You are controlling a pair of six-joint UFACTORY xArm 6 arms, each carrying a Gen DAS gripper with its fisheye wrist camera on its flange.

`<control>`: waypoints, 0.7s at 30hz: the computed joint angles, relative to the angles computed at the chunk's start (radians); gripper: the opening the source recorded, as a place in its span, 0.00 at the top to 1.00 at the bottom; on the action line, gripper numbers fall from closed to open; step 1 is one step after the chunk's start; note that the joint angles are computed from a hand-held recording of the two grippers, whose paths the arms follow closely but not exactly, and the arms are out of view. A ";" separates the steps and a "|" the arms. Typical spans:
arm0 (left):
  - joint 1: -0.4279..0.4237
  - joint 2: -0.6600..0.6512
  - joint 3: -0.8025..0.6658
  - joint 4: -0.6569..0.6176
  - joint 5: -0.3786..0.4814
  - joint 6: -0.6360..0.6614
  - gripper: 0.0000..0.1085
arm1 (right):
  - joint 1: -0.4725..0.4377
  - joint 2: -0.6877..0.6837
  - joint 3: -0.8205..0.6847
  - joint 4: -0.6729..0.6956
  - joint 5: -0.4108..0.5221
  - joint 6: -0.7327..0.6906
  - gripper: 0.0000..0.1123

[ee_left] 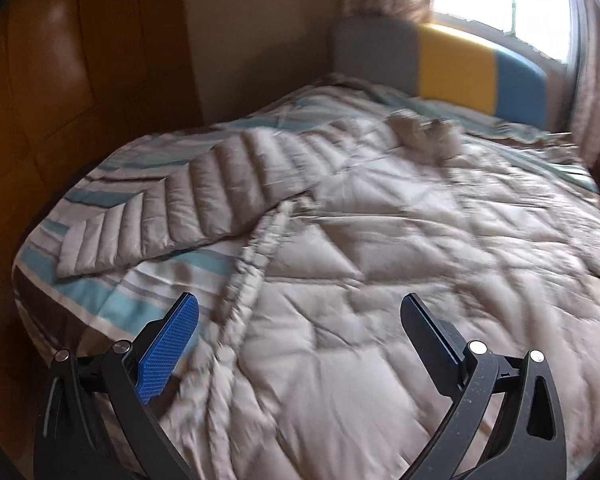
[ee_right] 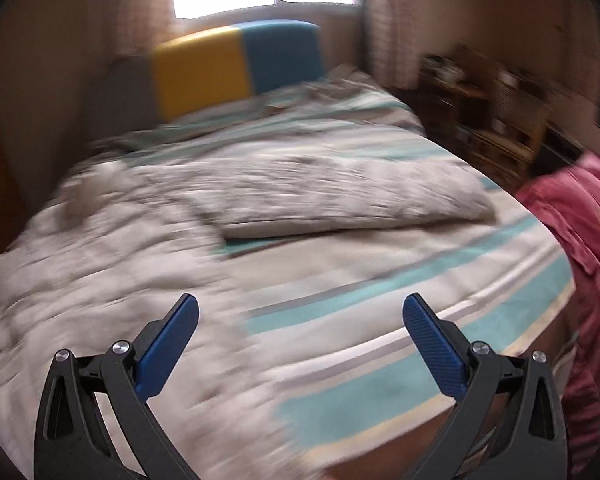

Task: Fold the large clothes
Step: 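Move the right tool to a jacket sleeve and close on its cuff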

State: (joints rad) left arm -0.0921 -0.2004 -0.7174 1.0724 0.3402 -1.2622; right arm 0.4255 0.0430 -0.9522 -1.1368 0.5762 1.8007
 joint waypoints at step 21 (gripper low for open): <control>0.114 0.414 -0.308 0.021 0.056 -0.040 0.08 | -0.305 0.258 -0.214 0.068 0.021 0.015 0.28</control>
